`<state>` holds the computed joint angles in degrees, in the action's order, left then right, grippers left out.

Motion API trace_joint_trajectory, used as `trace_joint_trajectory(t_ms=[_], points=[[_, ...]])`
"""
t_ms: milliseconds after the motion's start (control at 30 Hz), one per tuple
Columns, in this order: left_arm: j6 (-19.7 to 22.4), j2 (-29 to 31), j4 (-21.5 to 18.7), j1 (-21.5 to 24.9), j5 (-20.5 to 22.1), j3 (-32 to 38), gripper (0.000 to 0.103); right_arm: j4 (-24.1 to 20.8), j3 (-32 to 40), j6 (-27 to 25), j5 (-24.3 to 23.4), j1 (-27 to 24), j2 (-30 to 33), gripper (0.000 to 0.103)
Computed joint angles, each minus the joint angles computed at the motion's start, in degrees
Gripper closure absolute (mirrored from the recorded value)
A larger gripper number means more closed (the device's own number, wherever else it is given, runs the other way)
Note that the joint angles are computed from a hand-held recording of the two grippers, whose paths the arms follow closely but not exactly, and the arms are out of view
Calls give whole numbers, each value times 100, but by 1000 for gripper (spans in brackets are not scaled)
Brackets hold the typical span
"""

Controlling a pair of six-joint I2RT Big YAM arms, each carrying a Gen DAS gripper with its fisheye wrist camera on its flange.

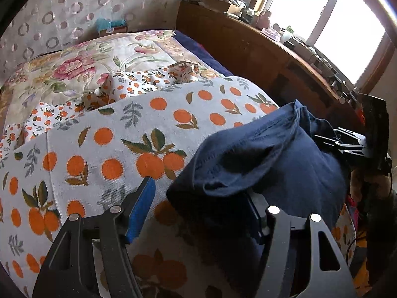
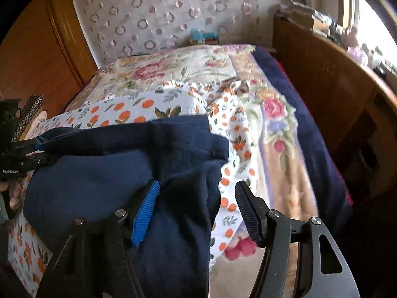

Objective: Fold small clothes
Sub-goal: 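Grasp the folded shirt bundle with both grippers and lift it, then carry the folded shirt with both grippers onto the clothes stack by the wardrobe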

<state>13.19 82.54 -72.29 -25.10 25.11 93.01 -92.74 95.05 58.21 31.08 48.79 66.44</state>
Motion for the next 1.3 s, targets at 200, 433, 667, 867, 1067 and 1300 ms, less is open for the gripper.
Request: trace_joint_trajectory(t_ms=[200,433,667,867,1067,1300], points=[[1,-24,138,-61,-103,-51,36,521,-294,-126,-409,-222,-250,31],[56,46,15,-74,177,35,58,1063,-692,-460,-1032,-577,-541,36],[66,-19,27,-104,403,109,86,700,-357,-789,-468,-202,-278,79],[17,-409,308,-45,864,21,89,462,-47,-674,445,382,-199,86],[-28,-837,455,332,1266,92,89,489,627,-977,1111,833,186,87],[152,-1186,432,1489,1578,173,89,1489,1402,-2429,855,740,953,87]])
